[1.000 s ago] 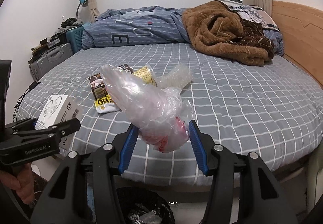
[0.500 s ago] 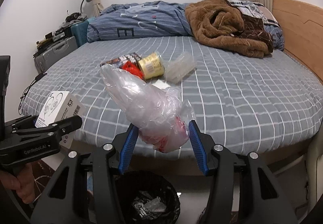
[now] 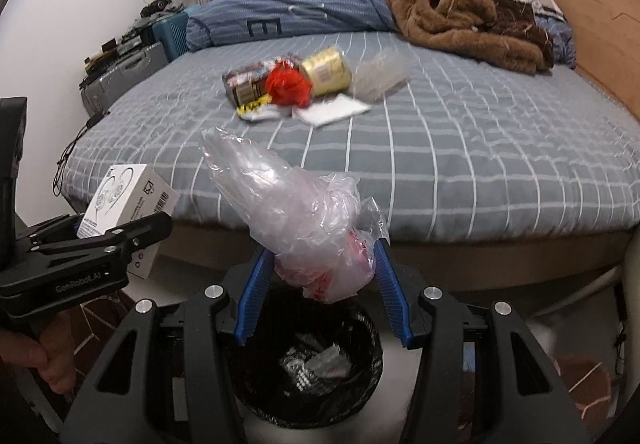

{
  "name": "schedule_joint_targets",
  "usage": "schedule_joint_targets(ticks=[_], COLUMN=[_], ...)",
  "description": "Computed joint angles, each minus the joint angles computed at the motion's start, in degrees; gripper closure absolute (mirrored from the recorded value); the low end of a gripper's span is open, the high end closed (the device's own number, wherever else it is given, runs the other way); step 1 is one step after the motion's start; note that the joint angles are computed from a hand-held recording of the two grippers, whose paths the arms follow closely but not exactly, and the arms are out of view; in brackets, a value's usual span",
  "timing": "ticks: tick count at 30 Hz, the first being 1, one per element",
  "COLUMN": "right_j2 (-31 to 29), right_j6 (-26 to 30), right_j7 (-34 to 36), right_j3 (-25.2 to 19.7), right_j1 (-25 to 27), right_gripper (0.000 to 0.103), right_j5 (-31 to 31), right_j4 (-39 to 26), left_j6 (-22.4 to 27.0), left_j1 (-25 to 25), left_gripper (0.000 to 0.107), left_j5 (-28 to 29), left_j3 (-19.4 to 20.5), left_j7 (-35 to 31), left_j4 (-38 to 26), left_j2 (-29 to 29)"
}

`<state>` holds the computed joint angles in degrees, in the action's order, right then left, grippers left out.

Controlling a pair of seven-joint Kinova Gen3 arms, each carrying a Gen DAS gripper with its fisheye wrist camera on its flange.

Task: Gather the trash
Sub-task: 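Carry the white box and clear plastic bag down over the trash bin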

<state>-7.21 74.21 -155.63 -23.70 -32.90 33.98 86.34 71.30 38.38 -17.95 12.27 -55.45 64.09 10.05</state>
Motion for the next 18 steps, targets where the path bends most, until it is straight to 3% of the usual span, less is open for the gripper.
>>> schedule_joint_targets(ticks=[18], right_j2=[4.3], right_j6=[-2.1], right_j7=[2.5], right_j3=[4.2], right_j1=[-1.4], right_gripper=[0.053], right_j5=[-7.2], right_j4=[3.6], left_j6=[-0.1], left_j1=[-1.6], left_gripper=[0.039], left_j5=[2.6], left_j3=[-0.1], left_j7=[-0.5], left_j4=[5.7], left_j2=[1.2])
